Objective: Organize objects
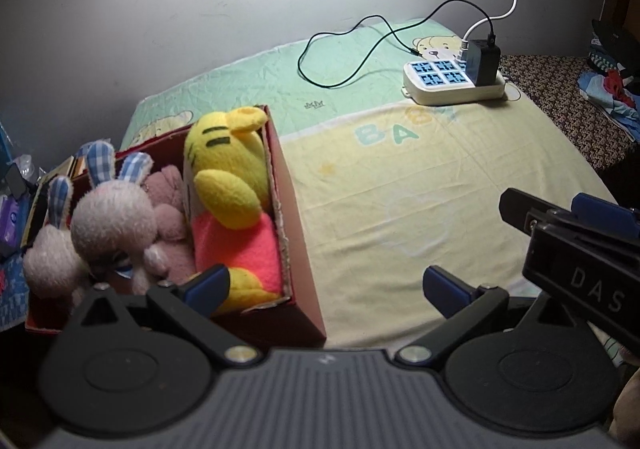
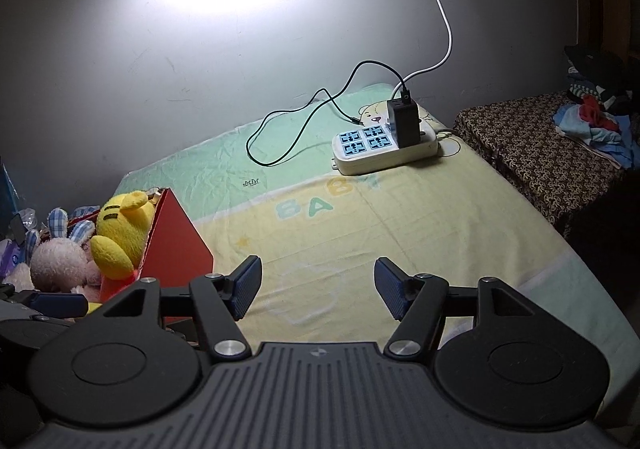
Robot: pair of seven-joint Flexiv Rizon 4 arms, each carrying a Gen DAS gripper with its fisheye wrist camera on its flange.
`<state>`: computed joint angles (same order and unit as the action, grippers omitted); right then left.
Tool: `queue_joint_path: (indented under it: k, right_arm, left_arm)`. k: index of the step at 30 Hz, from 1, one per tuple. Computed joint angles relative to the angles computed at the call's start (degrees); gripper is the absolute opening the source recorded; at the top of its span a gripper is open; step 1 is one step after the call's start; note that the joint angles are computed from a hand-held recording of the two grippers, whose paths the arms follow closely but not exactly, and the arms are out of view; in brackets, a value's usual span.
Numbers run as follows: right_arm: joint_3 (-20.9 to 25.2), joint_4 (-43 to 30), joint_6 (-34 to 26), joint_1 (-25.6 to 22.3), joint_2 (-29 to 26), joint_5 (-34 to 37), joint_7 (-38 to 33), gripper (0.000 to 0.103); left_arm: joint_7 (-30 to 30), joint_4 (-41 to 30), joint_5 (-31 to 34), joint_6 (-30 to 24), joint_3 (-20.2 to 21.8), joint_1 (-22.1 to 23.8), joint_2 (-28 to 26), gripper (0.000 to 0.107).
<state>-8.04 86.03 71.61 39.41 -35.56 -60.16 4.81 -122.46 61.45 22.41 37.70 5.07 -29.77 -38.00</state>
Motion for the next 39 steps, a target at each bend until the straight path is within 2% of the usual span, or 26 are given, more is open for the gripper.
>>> queue_joint_path:
  k: [12,19,27,39]
  right_arm:
    - [0.2,-5.8,2.4,0.8,-2.7,3.6,-6.6,0.065]
    - [2.1,-12.9,3.4,2.1,-6.6,10.5,-16.0,0.065]
    - [5.0,-22.6,0.7,4.2,-12.0,19.5,-28.0,0.066]
    - [4.0,-36.7,-5.7,8.4,-19.6,26.8,-36.0,0.068]
  left_arm:
    - [-5.2,2.3,3.4,-1.1,1.8,0.0,3.8,0.102]
    - [-10.1,6.7,6.3,-1.5,2.1,1.5,8.2,0.102]
    - [-14.1,12.4,8.8,-3.1,1.5,4.5,12.8,0.102]
    - [-13.6,19.4,11.3,-0.6,0.1,9.4,17.3,0.102]
